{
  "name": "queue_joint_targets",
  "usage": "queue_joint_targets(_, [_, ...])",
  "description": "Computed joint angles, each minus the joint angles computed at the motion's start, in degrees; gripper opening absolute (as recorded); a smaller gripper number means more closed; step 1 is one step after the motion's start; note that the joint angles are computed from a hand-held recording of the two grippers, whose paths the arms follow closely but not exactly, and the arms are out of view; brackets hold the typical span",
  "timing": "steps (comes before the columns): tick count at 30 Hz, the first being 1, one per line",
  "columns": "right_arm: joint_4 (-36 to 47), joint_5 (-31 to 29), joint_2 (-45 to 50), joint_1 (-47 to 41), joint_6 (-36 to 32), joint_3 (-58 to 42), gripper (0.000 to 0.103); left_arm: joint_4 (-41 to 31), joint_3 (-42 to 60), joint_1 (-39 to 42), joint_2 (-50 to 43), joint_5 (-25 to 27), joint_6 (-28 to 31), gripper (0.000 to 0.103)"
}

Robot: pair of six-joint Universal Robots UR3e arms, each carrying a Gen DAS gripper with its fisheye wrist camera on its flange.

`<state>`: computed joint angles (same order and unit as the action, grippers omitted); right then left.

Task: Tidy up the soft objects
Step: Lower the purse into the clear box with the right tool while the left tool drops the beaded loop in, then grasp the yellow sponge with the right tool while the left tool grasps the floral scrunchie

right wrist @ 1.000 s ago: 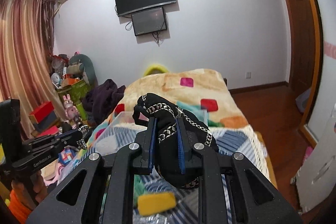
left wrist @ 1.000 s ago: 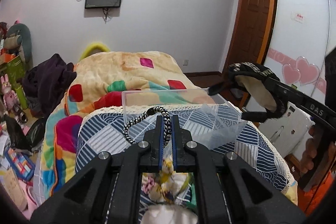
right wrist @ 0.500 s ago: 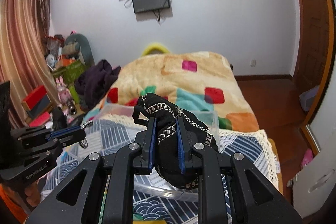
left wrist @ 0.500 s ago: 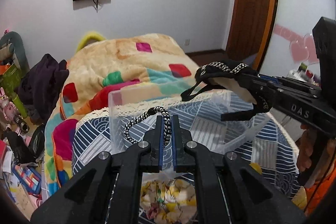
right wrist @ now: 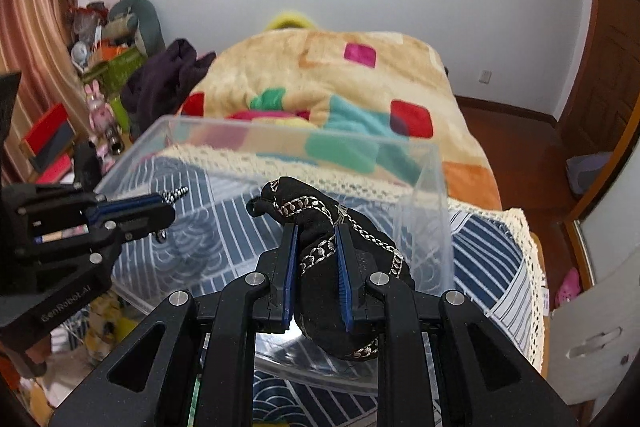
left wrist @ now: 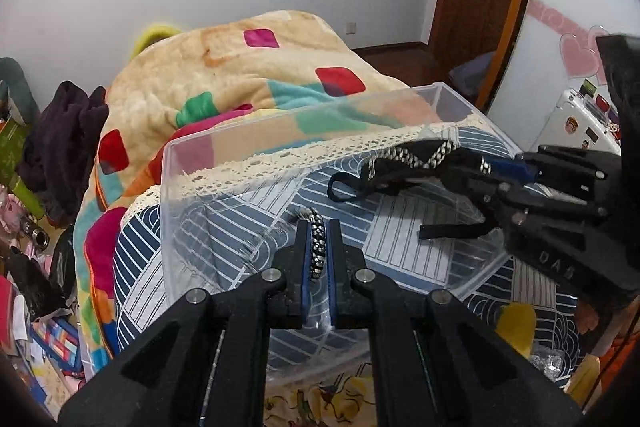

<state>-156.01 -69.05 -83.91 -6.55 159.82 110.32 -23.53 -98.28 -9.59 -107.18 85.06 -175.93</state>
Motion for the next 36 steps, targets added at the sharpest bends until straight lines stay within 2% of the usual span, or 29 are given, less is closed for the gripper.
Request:
queue_joint_targets(9, [0.8, -0.8, -3.5, 0.0, -2.6, 2.7, 0.022, 0.1, -2.2, 0.1, 2.8, -1.4, 1.0, 0.009])
queue_joint_targets(12, [-0.4, -0.2, -4.7, -0.3, -2.8, 3.8, 0.028, 0.9, -3.8, 0.1, 4.9, -1.2, 1.2, 0.012])
queue_joint_targets(15, [-0.5, 1.2, -7.6, -1.3, -2.8, 5.2, 0.031, 3.2, -6.4, 0.3, 7.6, -1.2, 0.7, 0.027])
queue_joint_targets(16, [-0.4, 1.7, -8.2, -1.5, -2.6, 5.3, 0.039, 4.2, -7.4, 0.4, 8.5, -1.0, 0.2, 0.032])
queue_joint_targets(17, [-0.3, 2.5, -9.1, -2.0, -2.5, 5.6, 0.052, 5.2, -8.6, 0.4, 9.6, -1.0, 0.0, 0.034])
queue_joint_targets(19, [-2.0, 5.0, -12.1, -3.9, -1.6, 8.1, 0.064, 6.7, -10.4, 0.5, 11.5, -0.9, 0.2, 0.039])
queue_joint_targets(23, [-3.1, 8.9, -17.6, -7.1, -1.8, 12.2, 0.071, 9.8, -15.4, 0.6, 15.6, -0.5, 0.4, 0.065])
queue_joint_targets(26, [-4.0, 10.6, -20.7, -8.8, -1.9, 14.9, 0.081, 10.2, -17.9, 0.7, 17.7, -0.1, 0.4, 0.07])
queue_joint_targets(28, [-4.7, 11.5, -22.1, -9.7, -2.1, 16.7, 0.082, 10.0, -20.0, 1.6, 19.4, -1.4, 0.4, 0.073])
queue_joint_targets(36, [-1.6, 11.3, -25.5, -10.2, -6.9, 22.5, 0.082, 7.1, -27.4, 3.0, 24.0, -3.1, 1.8, 0.074])
